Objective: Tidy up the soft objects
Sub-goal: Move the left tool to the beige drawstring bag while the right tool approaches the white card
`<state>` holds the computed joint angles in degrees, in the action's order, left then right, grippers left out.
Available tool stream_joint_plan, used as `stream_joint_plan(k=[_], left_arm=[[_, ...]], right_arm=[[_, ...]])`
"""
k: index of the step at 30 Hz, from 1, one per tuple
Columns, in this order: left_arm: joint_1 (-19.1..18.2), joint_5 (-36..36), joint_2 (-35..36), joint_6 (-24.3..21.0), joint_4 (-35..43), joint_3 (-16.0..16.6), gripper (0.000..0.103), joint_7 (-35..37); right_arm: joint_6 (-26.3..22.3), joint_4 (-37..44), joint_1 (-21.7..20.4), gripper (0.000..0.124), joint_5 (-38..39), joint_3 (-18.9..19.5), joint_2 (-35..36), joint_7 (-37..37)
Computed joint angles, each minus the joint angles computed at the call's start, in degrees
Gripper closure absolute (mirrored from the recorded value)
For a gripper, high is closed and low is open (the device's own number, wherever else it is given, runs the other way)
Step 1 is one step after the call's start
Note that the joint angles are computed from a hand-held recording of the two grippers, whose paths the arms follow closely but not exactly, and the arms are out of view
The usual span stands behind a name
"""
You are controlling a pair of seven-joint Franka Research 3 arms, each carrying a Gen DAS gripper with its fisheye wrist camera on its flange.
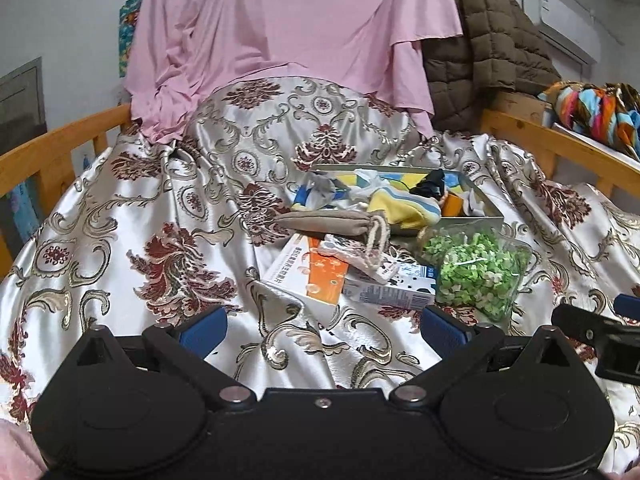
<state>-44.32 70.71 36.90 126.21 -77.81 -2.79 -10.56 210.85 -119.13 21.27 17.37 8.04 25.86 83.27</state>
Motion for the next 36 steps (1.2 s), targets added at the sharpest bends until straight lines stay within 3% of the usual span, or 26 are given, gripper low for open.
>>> stream_joint_plan(k=[14, 24, 31, 36], left_arm=[[0.68, 0.06, -1.28, -1.55, -1.49, -0.09, 0.001, -4.52], [2.70, 0.45, -3.05, -0.09, -3.72, -0.45, 0.001, -8.73], [5.50, -0.06, -2.39, 3.40, -2.62, -0.12, 0.001, -9.05], [8.19, -1.77, -0.88, 9.69, -1.06, 0.55, 0.001, -8.65]], right_arm=[[-1.50, 2.99, -2.22, 0.021, -7.44, 2.37, 1.96, 2.42], [-3.30, 6.20, -3.08, 0.021, -10.72, 3.62, 4.07, 2.23], [-6.26, 11.36, -3.61, 0.021, -12.79, 4.57, 7.26, 1.24], [-9.85, 17.10, -4.32, 0.021, -15.02, 5.70, 11.02, -1.36]])
